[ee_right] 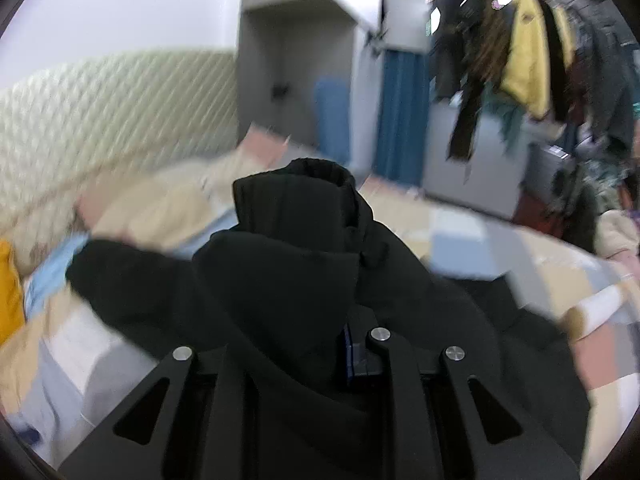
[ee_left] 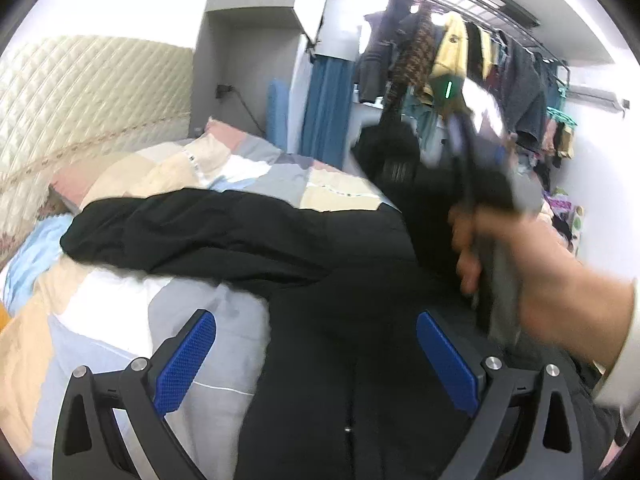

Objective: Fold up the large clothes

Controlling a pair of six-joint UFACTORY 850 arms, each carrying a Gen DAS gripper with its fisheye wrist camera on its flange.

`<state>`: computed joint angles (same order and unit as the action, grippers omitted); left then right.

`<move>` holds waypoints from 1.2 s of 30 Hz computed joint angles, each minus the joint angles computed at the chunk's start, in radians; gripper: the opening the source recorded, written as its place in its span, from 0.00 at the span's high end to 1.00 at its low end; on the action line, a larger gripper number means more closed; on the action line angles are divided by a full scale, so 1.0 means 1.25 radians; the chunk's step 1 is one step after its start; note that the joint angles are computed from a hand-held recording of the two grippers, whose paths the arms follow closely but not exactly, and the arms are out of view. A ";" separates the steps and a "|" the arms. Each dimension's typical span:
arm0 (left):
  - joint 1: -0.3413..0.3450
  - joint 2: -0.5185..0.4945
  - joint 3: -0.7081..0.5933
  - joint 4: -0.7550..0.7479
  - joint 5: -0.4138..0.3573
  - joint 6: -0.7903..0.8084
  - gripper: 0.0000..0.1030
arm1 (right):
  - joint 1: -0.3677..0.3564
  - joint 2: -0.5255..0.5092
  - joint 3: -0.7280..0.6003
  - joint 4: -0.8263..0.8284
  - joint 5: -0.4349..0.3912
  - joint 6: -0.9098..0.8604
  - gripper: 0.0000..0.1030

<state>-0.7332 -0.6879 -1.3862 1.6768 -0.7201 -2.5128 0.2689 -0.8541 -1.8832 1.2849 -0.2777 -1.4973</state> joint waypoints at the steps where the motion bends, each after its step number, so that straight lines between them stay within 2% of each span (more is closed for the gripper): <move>1: 0.005 -0.001 0.004 0.002 0.007 -0.012 0.01 | 0.004 -0.014 -0.001 -0.033 -0.002 0.023 0.82; 5: 0.025 -0.005 0.011 0.030 0.047 -0.059 0.01 | 0.011 -0.109 -0.071 -0.251 -0.046 0.220 0.80; 8: 0.031 -0.014 0.005 0.032 0.047 -0.059 0.01 | 0.016 -0.159 -0.110 -0.378 -0.057 0.336 0.77; 13: 0.041 -0.034 -0.016 0.015 0.068 -0.036 0.01 | 0.026 -0.185 -0.117 -0.364 -0.050 0.303 0.60; 17: 0.045 -0.038 -0.020 0.012 0.076 -0.037 0.01 | 0.008 -0.144 -0.078 -0.187 -0.140 0.147 0.22; 21: 0.038 -0.037 -0.021 -0.003 0.063 -0.017 0.01 | -0.005 -0.079 -0.005 -0.075 -0.178 0.069 0.22; 27: 0.018 -0.028 -0.021 -0.013 0.042 0.010 0.01 | -0.038 0.021 0.088 0.006 -0.137 0.010 0.22; 30: 0.003 -0.020 -0.012 -0.007 0.027 0.010 0.01 | -0.064 0.092 0.160 0.093 -0.121 -0.092 0.22; 33: -0.004 -0.006 0.003 0.003 0.043 -0.014 0.01 | -0.091 0.166 0.229 0.160 -0.122 -0.162 0.22; 36: -0.021 0.010 0.017 0.006 0.021 -0.023 0.01 | -0.115 0.234 0.291 0.212 -0.123 -0.219 0.22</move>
